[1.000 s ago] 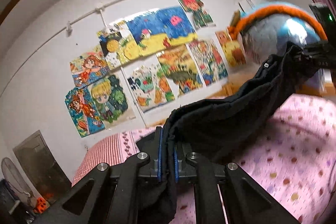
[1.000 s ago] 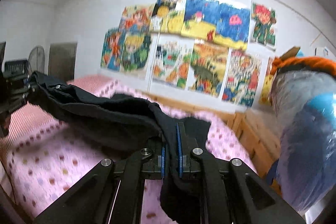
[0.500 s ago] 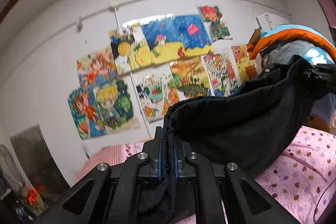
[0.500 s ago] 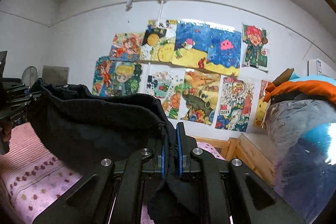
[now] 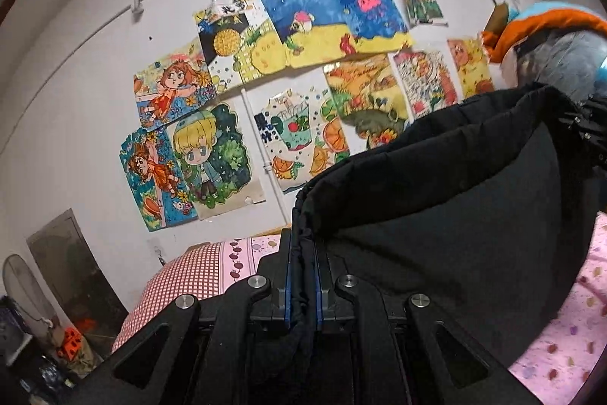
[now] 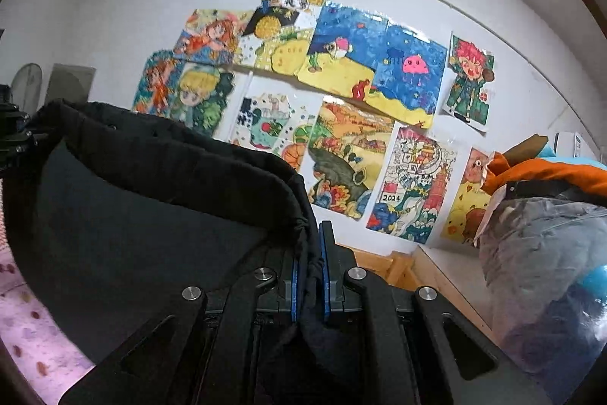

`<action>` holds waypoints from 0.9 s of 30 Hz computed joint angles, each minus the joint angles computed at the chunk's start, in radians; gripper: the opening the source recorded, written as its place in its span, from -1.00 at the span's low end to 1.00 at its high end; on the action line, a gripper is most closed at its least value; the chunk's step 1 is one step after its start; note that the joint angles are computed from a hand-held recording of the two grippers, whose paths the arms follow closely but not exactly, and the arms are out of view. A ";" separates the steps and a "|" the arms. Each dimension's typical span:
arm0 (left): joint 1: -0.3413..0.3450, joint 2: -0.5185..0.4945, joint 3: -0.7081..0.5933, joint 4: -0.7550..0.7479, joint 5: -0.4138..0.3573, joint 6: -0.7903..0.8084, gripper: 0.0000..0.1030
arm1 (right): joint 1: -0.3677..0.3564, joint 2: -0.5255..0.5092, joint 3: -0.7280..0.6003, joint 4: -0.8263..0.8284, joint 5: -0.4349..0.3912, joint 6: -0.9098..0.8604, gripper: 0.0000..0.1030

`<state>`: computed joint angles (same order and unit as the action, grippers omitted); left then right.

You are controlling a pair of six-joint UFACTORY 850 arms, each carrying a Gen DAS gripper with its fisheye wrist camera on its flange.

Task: Fold large clothes
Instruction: 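Lift the gripped jacket edge up off the bed with both grippers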

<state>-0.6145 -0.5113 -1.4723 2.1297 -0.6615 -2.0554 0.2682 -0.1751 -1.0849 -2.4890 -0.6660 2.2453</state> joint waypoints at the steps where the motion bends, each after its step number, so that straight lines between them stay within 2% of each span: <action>1: 0.003 -0.026 -0.034 -0.019 0.001 0.029 -0.84 | -0.003 -0.018 -0.019 0.007 0.004 -0.001 -0.84; 15: 0.043 -0.284 -0.367 -0.264 0.069 0.282 -0.84 | -0.031 -0.262 -0.270 0.119 0.065 -0.080 -0.84; 27: 0.065 -0.484 -0.640 -0.557 0.130 0.575 -0.84 | -0.061 -0.407 -0.386 0.157 0.126 -0.102 -0.84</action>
